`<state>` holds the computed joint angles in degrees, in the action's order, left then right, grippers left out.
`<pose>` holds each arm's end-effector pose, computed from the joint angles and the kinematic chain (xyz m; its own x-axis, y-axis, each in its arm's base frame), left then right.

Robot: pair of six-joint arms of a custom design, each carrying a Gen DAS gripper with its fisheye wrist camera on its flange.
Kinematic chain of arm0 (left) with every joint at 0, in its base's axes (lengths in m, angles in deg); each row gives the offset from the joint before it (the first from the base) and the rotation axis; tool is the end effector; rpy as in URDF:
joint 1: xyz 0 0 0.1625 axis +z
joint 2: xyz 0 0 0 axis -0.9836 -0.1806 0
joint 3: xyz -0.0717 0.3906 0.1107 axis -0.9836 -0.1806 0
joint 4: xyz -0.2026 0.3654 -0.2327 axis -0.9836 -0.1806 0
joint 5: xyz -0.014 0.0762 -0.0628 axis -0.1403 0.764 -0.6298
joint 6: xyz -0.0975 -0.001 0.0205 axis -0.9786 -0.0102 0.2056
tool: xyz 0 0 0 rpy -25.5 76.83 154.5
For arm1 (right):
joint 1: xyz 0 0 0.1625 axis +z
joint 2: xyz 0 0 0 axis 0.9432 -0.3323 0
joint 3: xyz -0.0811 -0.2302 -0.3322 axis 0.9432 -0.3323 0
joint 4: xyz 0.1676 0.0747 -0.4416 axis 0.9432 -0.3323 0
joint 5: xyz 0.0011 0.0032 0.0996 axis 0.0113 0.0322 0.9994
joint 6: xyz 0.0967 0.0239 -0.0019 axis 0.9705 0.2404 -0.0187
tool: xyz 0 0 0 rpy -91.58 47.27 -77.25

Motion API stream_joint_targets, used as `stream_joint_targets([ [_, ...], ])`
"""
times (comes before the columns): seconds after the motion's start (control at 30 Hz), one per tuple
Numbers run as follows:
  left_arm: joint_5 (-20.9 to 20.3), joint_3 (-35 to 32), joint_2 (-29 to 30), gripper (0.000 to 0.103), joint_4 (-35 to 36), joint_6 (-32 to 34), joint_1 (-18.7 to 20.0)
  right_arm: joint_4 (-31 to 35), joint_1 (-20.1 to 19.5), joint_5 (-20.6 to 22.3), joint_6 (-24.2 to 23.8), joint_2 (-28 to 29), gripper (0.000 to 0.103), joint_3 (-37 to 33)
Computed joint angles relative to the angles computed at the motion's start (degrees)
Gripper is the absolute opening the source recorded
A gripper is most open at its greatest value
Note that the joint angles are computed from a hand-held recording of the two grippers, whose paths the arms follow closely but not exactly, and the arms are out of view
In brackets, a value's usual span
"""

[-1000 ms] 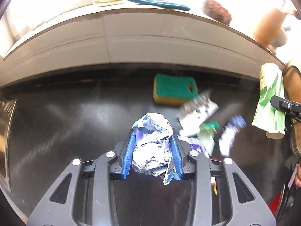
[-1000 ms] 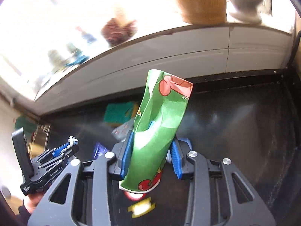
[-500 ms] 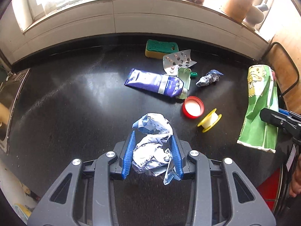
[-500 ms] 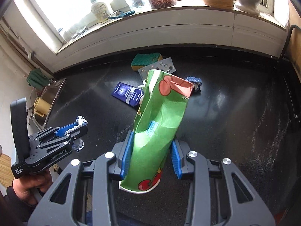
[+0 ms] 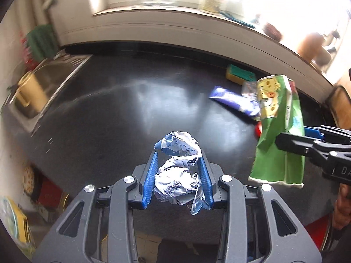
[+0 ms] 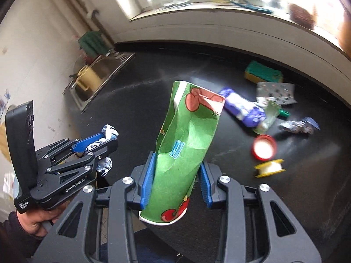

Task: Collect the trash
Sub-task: 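Carry foil and paper bag over the bin and open both tools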

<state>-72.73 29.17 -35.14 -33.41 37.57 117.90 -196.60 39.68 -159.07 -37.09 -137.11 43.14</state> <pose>-0.4956 -0.6298 0.2081 -0.6317 0.5633 -0.5326 0.7014 0.7079 -0.0832 0.2850 -0.5552 0.4402 -0.8867 0.1078 0.4495 -0.1413 0.8627 -0.4856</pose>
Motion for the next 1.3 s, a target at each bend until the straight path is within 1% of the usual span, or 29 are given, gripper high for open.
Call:
stream_joint_targets([
  [0.13,5.68,6.29,-6.96,0.037,-0.34,-4.67,2.01,2.30,1.00,6.43,-6.64,9.14,0.037,-5.50],
  [0.27,9.06,11.58,-13.67,0.037,2.67,-11.45,4.85,6.53,1.83,13.42,-11.34,18.27,0.037,-11.27],
  [0.33,10.12,14.12,-16.96,0.037,4.27,-14.73,6.68,8.23,2.40,14.82,-13.06,22.16,0.037,-13.69],
  [0.43,11.67,17.70,-21.07,0.037,5.71,-17.93,9.67,10.91,3.37,16.36,-16.16,29.09,0.037,-18.45],
  [0.53,12.47,20.30,-23.55,0.037,5.50,-19.41,12.74,12.53,4.17,16.44,-18.83,34.89,0.038,-22.44],
  [0.7,12.49,23.71,-25.22,0.037,-0.16,-17.42,17.78,15.50,4.48,14.59,-21.61,43.90,0.038,-29.96],
  [0.77,11.73,24.34,-25.23,0.037,-1.65,-17.37,19.54,16.33,4.45,13.81,-22.18,46.29,0.038,-32.22],
  [0.87,11.63,25.28,-25.31,0.037,-4.39,-15.92,20.92,17.54,4.44,12.21,-23.99,49.77,0.038,-35.64],
  [1.0,11.23,25.50,-24.73,0.037,-6.76,-13.59,22.16,19.30,4.47,11.33,-24.32,53.08,0.037,-39.66],
  [1.1,11.01,25.32,-24.36,0.037,-7.17,-12.19,22.80,19.06,4.74,10.54,-25.26,54.16,0.035,-40.65],
  [1.2,10.03,24.50,-23.52,0.038,-7.79,-11.17,23.97,19.44,4.68,9.86,-24.95,55.53,0.034,-41.86],
  [1.23,10.19,24.37,-23.25,0.039,-8.08,-10.70,24.26,19.36,4.71,9.34,-25.06,55.98,0.034,-42.25],
  [1.27,10.65,24.43,-23.09,0.048,-8.61,-10.35,24.33,19.04,4.88,9.03,-25.12,56.49,0.036,-42.69],
  [1.3,11.42,24.41,-22.88,0.065,-8.67,-10.58,24.35,19.08,4.90,8.84,-25.08,56.99,0.039,-43.27],
])
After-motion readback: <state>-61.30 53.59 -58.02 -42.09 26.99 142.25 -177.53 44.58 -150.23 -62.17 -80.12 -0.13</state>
